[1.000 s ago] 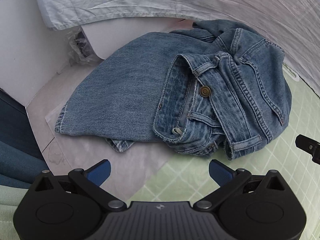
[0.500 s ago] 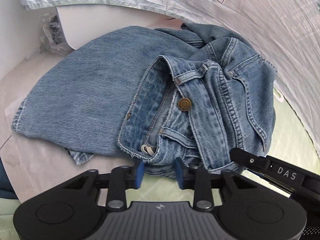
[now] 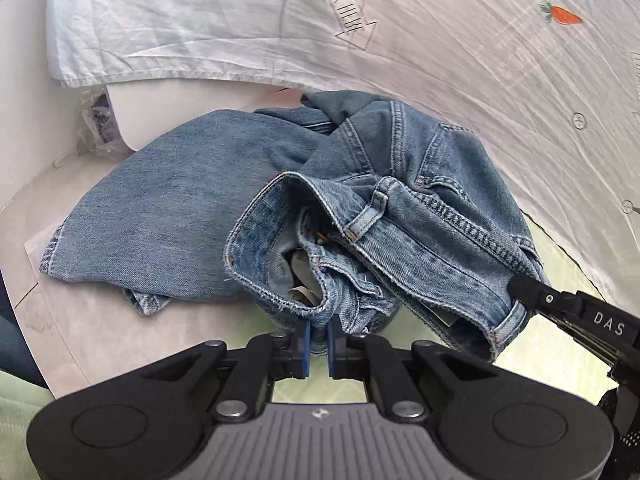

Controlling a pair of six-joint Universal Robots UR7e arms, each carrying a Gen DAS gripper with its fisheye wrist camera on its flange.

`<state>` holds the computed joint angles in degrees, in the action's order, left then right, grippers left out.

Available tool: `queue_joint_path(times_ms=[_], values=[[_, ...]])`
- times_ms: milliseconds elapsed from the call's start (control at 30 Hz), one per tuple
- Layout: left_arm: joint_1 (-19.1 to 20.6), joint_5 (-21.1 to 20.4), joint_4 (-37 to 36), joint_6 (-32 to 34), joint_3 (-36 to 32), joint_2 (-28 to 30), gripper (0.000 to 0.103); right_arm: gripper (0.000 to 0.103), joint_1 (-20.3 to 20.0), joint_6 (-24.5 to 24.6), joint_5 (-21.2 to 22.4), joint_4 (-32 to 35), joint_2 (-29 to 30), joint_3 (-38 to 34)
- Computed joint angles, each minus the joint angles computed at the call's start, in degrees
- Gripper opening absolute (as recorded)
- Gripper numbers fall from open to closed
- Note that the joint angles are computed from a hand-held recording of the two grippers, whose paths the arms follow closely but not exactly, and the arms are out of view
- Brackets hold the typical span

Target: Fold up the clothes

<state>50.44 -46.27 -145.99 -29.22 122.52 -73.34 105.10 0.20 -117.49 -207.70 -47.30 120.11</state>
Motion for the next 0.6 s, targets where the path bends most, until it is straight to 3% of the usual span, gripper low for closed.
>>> queue_joint_path(times_ms=[267, 500, 600], values=[[-11.35, -3.38, -0.66, -2.39, 7.12, -1.45, 0.008, 0.01, -1.21, -0.7, -3.98, -13.95, -9.77, 14.67], [-22.97, -8.71, -2.48, -7.76, 10.78, 4.04, 0.007, 0.01, -14.68, -4.69, 0.77, -29.13, -20.8, 32.74], [-27.46, -12.92, -6.35, -10.07, 10.73, 9.46, 0.007, 0.01, -21.84, -5.67, 4.09, -27.09, -32.31, 39.44]])
